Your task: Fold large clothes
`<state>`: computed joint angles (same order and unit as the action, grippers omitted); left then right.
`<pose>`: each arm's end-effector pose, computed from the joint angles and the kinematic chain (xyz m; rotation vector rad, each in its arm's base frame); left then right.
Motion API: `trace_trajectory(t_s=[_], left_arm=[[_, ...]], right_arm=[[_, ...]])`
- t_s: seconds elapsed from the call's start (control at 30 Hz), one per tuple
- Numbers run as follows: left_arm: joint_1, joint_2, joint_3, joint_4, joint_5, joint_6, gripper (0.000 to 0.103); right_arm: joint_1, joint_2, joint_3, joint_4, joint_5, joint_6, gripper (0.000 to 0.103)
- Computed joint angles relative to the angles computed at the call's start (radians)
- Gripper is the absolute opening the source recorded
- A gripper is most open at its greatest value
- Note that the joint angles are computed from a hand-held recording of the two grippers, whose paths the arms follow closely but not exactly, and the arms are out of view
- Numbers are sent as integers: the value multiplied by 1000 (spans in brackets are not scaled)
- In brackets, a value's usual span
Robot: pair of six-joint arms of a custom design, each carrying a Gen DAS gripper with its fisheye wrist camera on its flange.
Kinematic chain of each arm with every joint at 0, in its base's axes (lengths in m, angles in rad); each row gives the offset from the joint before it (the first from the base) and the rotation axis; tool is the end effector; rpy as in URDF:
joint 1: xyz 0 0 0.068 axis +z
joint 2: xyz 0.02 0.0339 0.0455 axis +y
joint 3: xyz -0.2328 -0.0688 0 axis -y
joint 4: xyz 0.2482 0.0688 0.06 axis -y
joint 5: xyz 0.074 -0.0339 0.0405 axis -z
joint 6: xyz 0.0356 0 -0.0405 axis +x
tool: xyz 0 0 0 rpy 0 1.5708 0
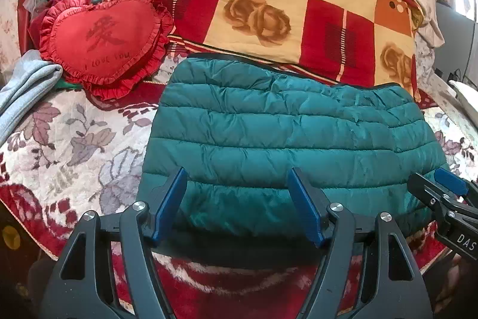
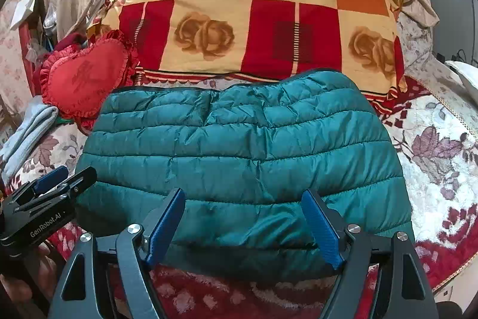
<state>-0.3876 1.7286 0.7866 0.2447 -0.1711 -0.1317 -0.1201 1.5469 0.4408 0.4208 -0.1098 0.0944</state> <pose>0.3122 -0.1209 0.1079 0.1982 2.2485 -0.0834 0.2626 -0.0278 0.0820 0.1828 2.2461 0.1101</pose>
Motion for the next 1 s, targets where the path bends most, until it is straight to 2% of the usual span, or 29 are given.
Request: trace_trajectory(t_s=[0.67,1.0], left_arm=[[-8,-93,-51,-32,-51,8,70],[-31,-134,-103,32,-116,47,70]], right_arm=[[4,-87,-23,-30,-15,5,83],[28,-98,-17,-39,-1,2,83]])
